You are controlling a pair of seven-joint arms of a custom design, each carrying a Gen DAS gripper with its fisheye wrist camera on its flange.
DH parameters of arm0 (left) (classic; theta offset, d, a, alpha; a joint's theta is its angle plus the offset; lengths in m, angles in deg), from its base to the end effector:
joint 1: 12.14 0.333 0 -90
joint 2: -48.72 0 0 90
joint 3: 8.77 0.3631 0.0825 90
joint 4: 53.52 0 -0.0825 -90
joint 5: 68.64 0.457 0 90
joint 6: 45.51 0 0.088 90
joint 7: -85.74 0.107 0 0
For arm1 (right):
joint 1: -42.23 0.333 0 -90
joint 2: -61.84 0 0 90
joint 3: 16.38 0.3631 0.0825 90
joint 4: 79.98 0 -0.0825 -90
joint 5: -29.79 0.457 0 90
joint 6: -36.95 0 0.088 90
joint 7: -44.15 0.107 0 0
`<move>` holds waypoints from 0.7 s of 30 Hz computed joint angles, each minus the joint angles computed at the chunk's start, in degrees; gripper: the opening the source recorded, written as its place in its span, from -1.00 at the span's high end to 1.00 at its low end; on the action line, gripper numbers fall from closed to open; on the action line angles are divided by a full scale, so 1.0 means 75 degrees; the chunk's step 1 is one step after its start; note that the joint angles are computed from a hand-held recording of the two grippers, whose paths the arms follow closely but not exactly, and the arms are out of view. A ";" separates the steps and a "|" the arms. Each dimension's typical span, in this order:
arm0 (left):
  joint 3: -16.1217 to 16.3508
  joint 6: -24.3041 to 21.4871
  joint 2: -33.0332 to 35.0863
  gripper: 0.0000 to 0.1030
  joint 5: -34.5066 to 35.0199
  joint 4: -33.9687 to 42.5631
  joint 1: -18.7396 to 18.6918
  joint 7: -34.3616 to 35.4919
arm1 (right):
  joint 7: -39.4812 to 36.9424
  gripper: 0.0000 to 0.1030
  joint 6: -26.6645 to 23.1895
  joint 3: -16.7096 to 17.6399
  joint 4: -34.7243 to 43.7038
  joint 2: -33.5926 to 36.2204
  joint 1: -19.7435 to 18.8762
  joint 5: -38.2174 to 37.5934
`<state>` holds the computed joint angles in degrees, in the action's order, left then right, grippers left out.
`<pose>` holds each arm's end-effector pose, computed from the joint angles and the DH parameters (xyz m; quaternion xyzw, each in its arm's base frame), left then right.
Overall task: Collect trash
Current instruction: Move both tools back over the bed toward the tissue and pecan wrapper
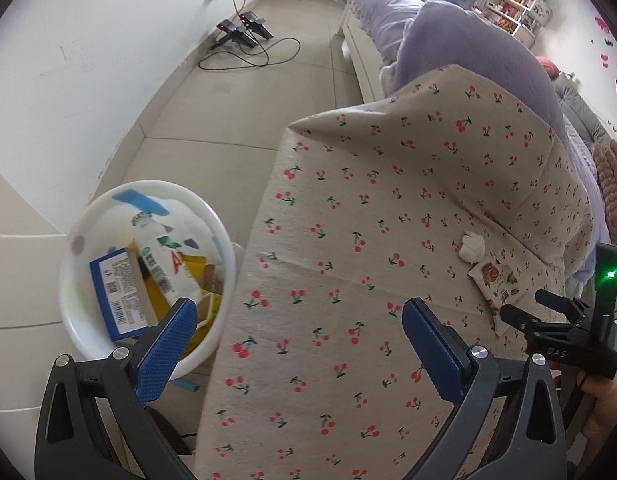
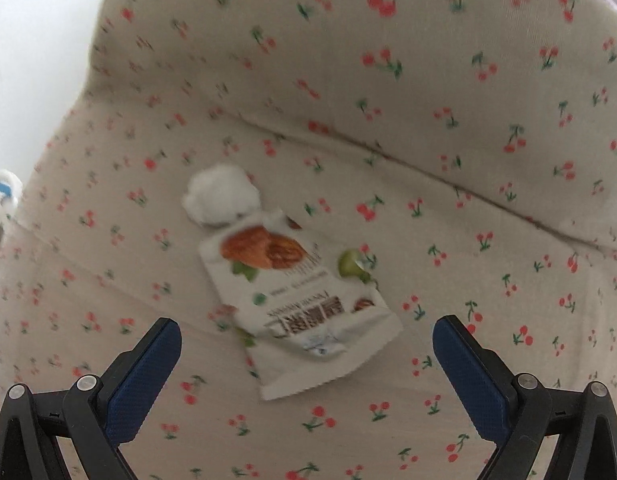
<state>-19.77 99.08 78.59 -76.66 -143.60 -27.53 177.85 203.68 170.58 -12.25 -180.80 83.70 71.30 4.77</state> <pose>0.7407 -0.3367 0.3955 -0.5551 0.7977 -0.2328 0.0367 0.6329 0.3997 0.3754 -0.5558 0.8107 -0.1461 0.1118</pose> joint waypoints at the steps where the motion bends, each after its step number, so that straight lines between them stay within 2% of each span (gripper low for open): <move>1: 0.0001 -0.0006 0.0021 -1.00 0.0010 0.0017 -0.0015 -0.0006 | -0.0105 -1.00 -0.0031 0.0018 0.0002 0.0033 -0.0036 0.0055; 11: -0.0040 -0.0213 0.0370 -1.00 0.0132 0.0446 -0.0259 -0.0069 | -0.0771 -1.00 0.0072 0.0112 0.0062 0.0419 -0.0276 0.0731; 16: -0.0017 -0.0321 0.0505 -1.00 0.0262 0.0599 -0.0405 -0.0092 | -0.0574 -1.00 0.0394 -0.0080 -0.0178 0.0335 -0.0101 0.0298; 21: 0.0000 -0.0446 0.0641 -1.00 0.0348 0.0760 -0.0494 -0.0157 | -0.0639 -1.00 0.0354 -0.0042 -0.0165 0.0340 -0.0130 0.0309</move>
<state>-19.77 95.74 83.39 -74.04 -137.90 -31.24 176.67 198.88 173.24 -12.57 -182.04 86.25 70.32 7.09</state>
